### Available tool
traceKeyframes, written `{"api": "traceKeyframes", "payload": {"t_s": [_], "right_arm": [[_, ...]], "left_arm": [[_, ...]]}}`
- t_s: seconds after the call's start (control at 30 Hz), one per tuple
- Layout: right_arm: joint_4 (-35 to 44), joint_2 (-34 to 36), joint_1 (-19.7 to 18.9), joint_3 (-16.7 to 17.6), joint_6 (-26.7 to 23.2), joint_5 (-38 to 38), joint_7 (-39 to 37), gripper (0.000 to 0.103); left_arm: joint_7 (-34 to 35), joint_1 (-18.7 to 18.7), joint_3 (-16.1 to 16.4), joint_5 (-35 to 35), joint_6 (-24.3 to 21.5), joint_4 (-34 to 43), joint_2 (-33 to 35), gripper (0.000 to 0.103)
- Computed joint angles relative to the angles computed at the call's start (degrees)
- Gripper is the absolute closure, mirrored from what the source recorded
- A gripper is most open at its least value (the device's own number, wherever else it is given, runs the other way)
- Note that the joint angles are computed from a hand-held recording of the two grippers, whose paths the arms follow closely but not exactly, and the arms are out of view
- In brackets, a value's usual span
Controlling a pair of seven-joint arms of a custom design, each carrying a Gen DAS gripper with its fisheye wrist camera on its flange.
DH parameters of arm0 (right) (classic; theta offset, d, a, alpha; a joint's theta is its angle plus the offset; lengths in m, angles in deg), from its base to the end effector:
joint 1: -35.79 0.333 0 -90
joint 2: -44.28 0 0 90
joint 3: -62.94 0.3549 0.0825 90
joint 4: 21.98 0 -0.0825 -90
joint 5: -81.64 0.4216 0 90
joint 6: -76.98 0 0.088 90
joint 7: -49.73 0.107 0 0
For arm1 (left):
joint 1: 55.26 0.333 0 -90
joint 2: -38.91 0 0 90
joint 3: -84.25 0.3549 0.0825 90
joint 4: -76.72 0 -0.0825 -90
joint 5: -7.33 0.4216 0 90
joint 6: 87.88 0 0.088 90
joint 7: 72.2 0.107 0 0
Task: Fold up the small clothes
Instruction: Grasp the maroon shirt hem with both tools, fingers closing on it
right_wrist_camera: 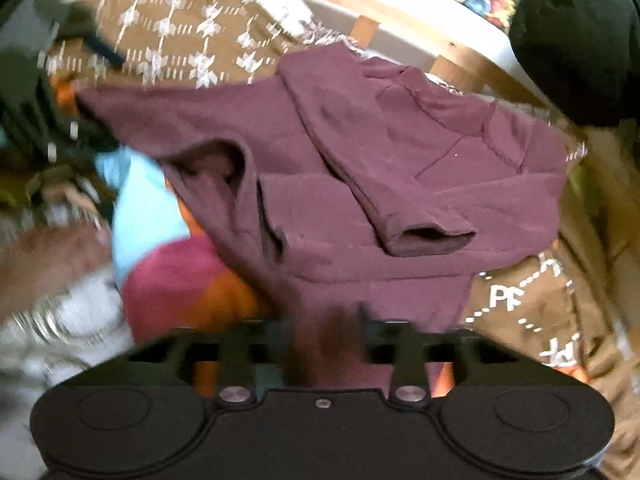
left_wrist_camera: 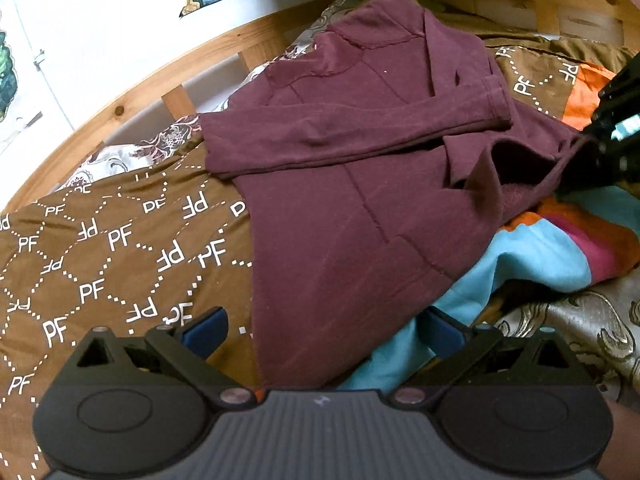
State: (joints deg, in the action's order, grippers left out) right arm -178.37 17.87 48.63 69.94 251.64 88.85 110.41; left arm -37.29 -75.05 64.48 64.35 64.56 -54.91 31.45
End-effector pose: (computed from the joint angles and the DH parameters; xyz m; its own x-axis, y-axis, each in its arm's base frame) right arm 0.4071 0.1383 0.4643 0.5592 -0.7703 0.3065 -0.4859 -0.6041 -0.6316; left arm 0.4084 -0.3736 0.4584 -0.3721 -0.8694 -0.3251 -0.5867 0.4917 -0.6434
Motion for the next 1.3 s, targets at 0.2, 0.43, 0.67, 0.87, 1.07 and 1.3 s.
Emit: {"api": "traceKeyframes", "payload": {"t_s": [0.2, 0.43, 0.67, 0.87, 1.07, 1.3], "right_arm": [[5.6, 0.6, 19.8, -19.0, -1.6, 20.6, -6.4, 0.096], [10.3, 0.1, 30.3, -27.9, 0.8, 37.0, -15.3, 0.096], [9.2, -2.7, 30.3, -27.5, 2.5, 43.2, -22.2, 0.096], [6.3, -4.9, 23.4, -21.9, 0.4, 41.1, -22.6, 0.096], [3.1, -4.9, 9.5, -9.4, -7.7, 28.7, -15.9, 0.095], [1.6, -2.8, -10.2, 10.3, -11.1, 3.0, -0.3, 0.063]], "left_arm": [[-12.7, 1.0, 0.2, 9.9, 9.1, 1.5, 1.5, 0.002], [-13.5, -3.0, -0.6, 14.6, 2.7, 10.7, 9.1, 0.013], [-11.7, -7.6, 1.2, 10.1, -9.9, 12.2, 10.7, 0.040], [-16.6, -7.0, 0.3, 15.6, -18.6, 4.9, 4.0, 0.044], [-15.1, -4.6, 0.4, 13.1, -14.0, 3.3, 1.9, 0.093], [-20.7, -2.4, -0.4, 14.4, -10.2, 1.8, -0.4, 0.098]]}}
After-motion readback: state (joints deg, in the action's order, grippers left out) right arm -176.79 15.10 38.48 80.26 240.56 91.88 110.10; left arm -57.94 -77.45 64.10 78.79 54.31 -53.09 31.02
